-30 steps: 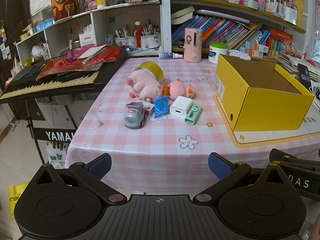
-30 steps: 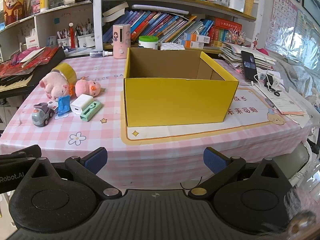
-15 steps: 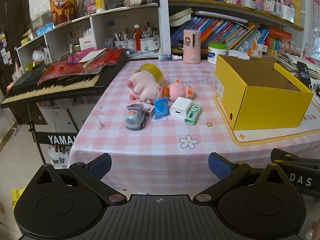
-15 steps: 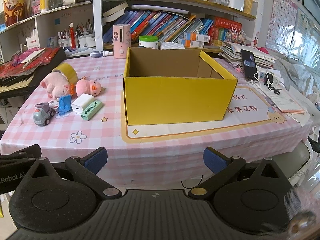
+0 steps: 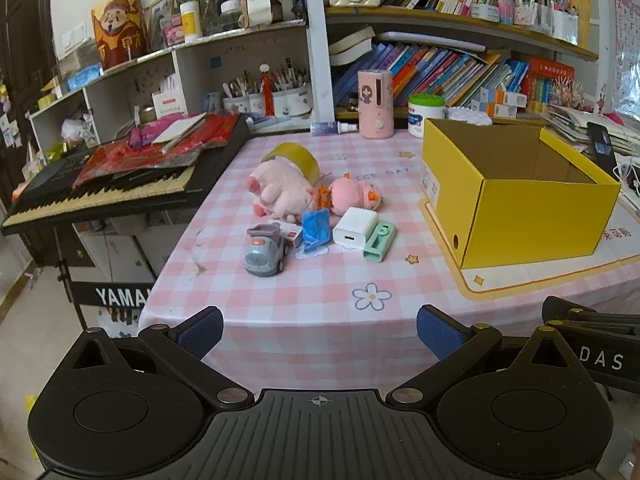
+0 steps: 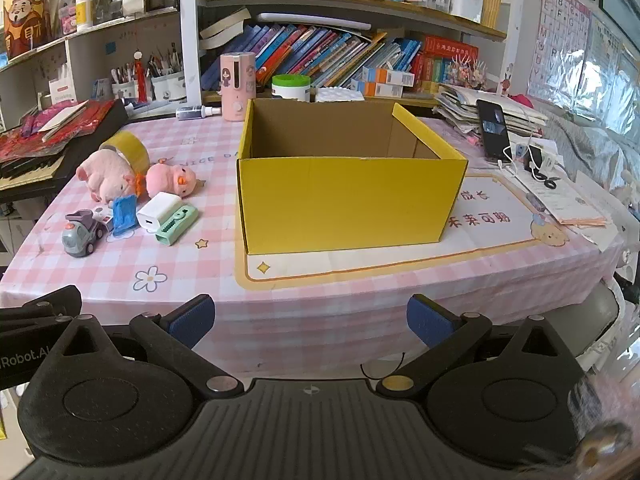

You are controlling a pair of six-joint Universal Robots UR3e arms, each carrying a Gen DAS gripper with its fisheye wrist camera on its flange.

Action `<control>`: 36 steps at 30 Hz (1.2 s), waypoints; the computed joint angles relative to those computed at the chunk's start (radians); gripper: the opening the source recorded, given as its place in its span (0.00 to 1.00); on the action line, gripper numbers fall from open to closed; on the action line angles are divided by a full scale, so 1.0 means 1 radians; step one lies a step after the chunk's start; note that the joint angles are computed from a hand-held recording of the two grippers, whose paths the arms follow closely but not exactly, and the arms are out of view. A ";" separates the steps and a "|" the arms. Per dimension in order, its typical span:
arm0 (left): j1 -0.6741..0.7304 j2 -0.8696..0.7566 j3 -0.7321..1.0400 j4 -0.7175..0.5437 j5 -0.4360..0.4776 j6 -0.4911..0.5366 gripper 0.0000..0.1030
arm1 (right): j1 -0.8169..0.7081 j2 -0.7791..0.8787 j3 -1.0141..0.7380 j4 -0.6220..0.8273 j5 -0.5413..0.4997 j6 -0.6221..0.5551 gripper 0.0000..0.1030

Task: Organize objects

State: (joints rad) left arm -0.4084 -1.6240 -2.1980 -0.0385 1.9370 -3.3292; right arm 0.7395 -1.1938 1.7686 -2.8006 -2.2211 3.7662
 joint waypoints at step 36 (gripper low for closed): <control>0.071 0.033 -0.053 0.039 -0.089 0.012 1.00 | 0.003 0.021 -0.027 -0.008 0.014 -0.013 1.00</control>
State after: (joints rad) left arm -0.3369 -1.5905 -2.2511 0.0006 1.8483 -3.3170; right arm 0.7428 -1.1728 1.7413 -2.8084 -2.2069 3.7528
